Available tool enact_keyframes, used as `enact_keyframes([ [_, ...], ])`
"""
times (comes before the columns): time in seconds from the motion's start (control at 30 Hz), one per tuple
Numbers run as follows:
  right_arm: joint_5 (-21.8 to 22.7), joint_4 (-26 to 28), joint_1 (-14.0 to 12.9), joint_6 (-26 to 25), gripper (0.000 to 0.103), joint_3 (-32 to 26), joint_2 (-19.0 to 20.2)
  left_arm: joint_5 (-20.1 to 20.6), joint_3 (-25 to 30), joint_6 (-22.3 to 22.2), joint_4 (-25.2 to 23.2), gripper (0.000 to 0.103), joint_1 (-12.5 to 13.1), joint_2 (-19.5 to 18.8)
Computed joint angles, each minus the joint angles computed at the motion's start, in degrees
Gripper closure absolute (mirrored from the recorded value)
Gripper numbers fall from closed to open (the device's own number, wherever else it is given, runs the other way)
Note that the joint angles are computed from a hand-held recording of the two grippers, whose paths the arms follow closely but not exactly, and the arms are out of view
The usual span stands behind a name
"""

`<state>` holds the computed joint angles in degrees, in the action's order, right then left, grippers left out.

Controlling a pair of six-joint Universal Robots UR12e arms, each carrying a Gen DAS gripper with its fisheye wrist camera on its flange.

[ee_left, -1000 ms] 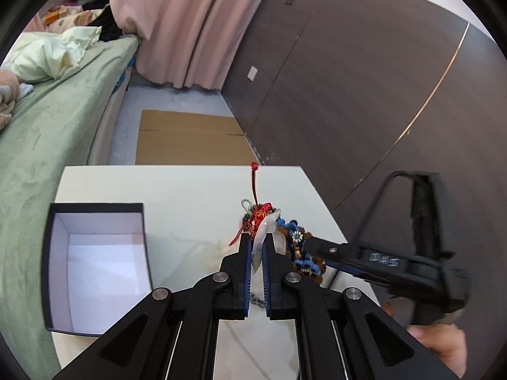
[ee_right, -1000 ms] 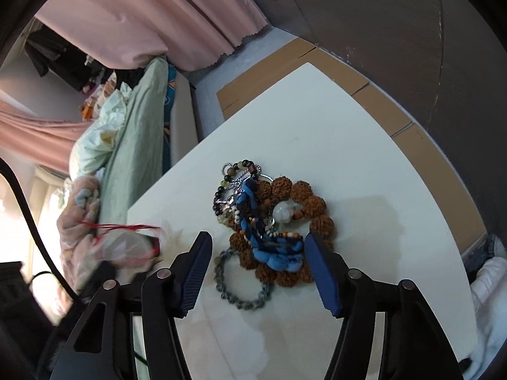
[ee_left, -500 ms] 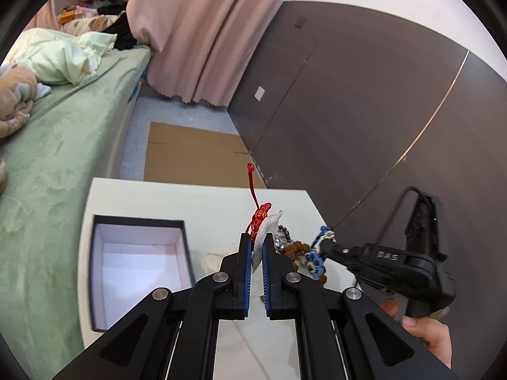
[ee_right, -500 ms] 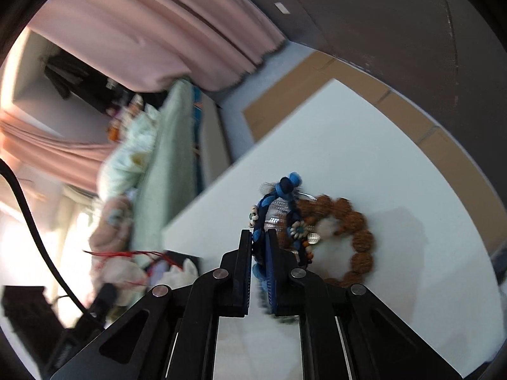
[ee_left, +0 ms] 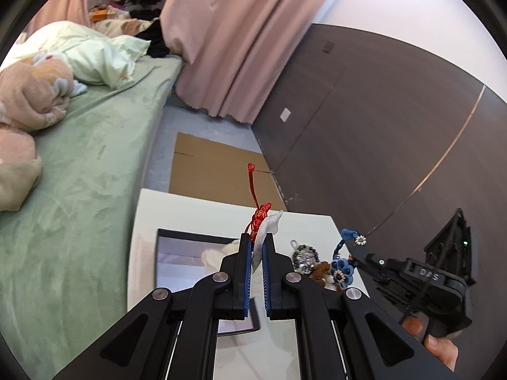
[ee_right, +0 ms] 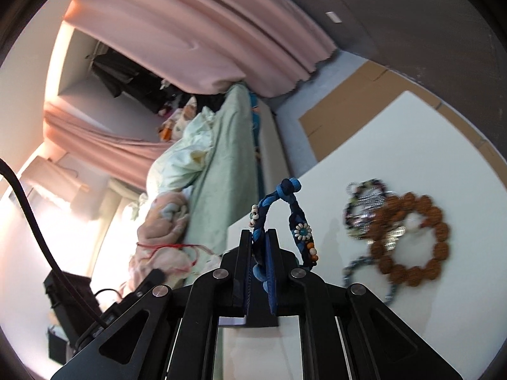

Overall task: Organize jewelry
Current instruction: 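Carry the blue braided bracelet into the black box and open the left gripper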

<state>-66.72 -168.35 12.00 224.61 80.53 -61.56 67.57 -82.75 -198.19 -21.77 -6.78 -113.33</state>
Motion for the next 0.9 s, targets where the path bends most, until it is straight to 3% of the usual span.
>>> enact_keyframes([
  [0.13,1.09,0.08,0.86,-0.76,0.093,-1.55,1.05,0.13,0.49,-1.61,-3.01,0.097,0.40,-0.26],
  [0.27,2.05,0.60,1.28,-1.24,0.093,-2.39,1.80,-0.83,2.40,-1.24,-10.31,0.090,0.83,-0.89],
  [0.33,2.77,0.56,1.53,-1.47,0.093,-2.92,2.17,-2.04,2.21,-1.88,-10.63,0.066,1.13,-0.86],
  [0.37,3.09,0.44,1.64,-1.58,0.093,-3.12,2.33,-1.99,1.95,-2.45,-9.94,0.040,1.22,-0.74],
  [0.4,3.35,0.28,1.75,-1.60,0.093,-3.22,2.45,-1.72,1.37,-3.20,-8.53,0.022,1.27,-0.44],
  [0.43,3.69,0.07,1.78,-1.66,0.093,-3.15,2.48,-1.35,0.61,-4.33,-6.21,0.019,1.40,-0.11],
  [0.57,4.64,0.21,2.16,-1.83,0.093,-3.36,2.79,-1.34,-0.87,-7.32,-2.65,0.018,2.26,0.82],
  [0.73,5.81,1.09,2.77,-2.97,0.093,-4.64,3.64,-0.80,-1.33,-10.93,-1.77,0.018,3.22,1.18],
  [0.9,7.10,4.00,3.63,-4.71,0.092,-7.10,5.11,0.38,-1.21,-11.35,-1.94,0.018,3.53,1.46],
])
